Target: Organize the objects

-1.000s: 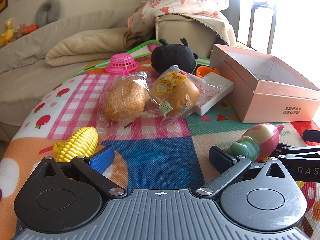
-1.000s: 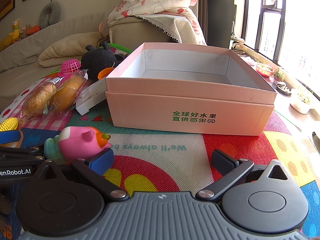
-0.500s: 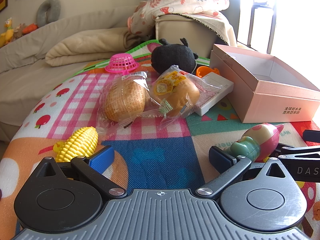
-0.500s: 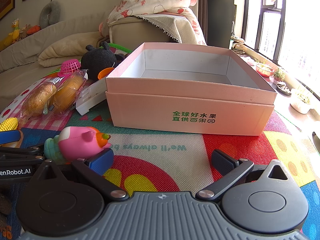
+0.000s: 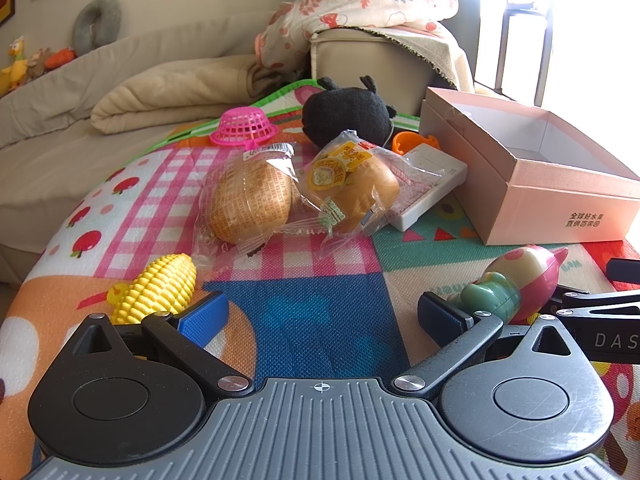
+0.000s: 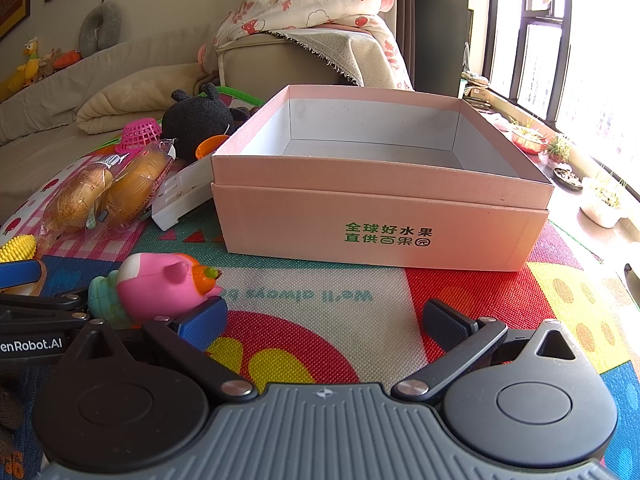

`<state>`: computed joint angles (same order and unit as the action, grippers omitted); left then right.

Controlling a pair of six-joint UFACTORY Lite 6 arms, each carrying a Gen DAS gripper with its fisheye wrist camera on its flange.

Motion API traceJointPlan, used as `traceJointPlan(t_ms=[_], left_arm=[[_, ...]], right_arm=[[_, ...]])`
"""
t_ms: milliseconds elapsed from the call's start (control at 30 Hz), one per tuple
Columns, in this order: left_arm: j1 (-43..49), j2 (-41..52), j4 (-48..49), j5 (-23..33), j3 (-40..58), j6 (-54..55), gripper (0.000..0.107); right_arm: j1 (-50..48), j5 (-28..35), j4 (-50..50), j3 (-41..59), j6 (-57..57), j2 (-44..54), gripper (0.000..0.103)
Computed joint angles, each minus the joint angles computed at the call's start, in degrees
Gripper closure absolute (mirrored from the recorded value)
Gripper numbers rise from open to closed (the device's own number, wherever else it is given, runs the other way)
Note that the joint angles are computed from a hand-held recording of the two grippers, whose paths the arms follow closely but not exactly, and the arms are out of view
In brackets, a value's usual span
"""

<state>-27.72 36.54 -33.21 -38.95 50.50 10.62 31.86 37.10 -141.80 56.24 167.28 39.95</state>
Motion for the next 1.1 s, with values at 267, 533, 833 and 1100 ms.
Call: traceJointPlan(t_ms=[267,533,833,1100], left_arm=[[-0.01,0.00,-0.05,0.04,0.03,0.07,0.004],[-0.12,0.02,-0.28,0.04,0.07,0.26,0.004],[0.00,-0.22,0.37,0.26,-0.13,-0.14,0.004],[5.68,-7.17,18.32,0.82,-7.90,-10.98,0.004]], right_arm=[[0.00,0.00,0.01,-0.04,-0.02,-0.02,0.000],[0.11,-0.14,0.05,-0.14,0.12,-0.24,0.000],[-1.85,-5.86,-1.55,1.09,-1.55,-1.51,0.000],[-2.10,-10.71,2.76,2.34,-6.19,-2.59,0.000]])
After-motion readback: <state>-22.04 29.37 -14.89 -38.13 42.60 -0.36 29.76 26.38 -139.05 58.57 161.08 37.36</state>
